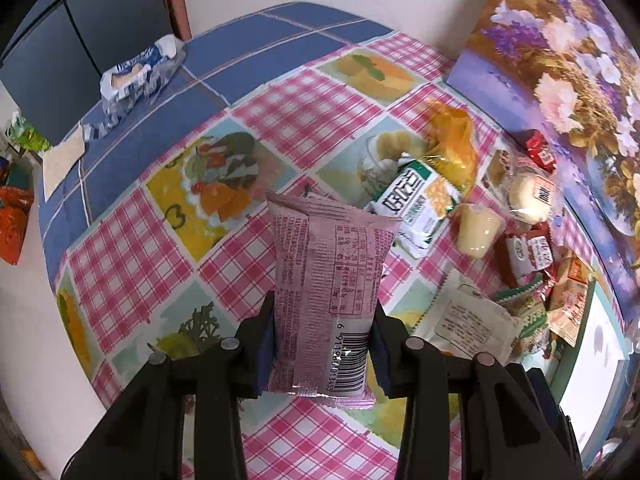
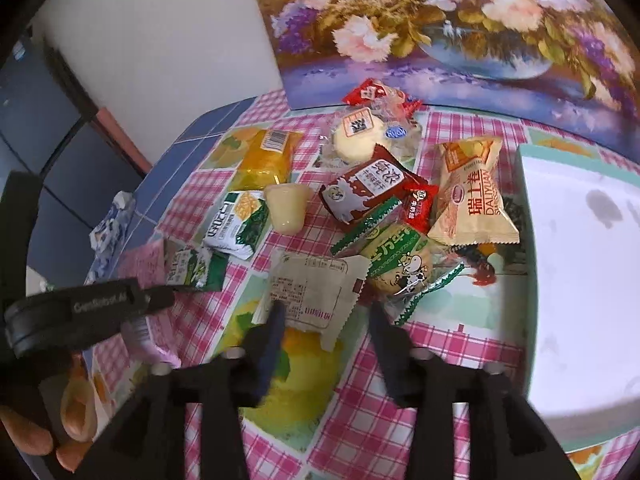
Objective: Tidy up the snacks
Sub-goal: 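Lift the pink pastry with the left gripper while the right gripper reaches the white pastry packet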
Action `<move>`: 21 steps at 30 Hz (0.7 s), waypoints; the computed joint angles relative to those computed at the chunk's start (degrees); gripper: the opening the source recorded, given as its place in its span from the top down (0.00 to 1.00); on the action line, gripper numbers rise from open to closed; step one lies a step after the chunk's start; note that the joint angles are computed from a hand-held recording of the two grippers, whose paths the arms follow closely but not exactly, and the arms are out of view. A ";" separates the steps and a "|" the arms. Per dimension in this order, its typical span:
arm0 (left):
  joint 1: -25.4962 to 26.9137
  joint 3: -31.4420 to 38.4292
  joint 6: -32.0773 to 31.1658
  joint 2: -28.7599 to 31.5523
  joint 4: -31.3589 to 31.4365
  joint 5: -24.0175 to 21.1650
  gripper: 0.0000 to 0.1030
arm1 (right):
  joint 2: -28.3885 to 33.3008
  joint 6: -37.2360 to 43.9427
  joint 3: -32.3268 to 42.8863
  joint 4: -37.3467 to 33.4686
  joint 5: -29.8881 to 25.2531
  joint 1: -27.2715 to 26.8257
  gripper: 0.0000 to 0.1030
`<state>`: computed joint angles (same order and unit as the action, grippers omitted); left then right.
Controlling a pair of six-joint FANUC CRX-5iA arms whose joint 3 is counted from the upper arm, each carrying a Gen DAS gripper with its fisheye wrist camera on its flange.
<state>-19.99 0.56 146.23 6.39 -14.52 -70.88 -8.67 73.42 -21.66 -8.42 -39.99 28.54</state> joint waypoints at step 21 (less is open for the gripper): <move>6.99 -4.28 -0.78 1.11 3.90 4.10 0.59 | 10.25 -23.20 -3.65 30.49 3.33 11.77 0.16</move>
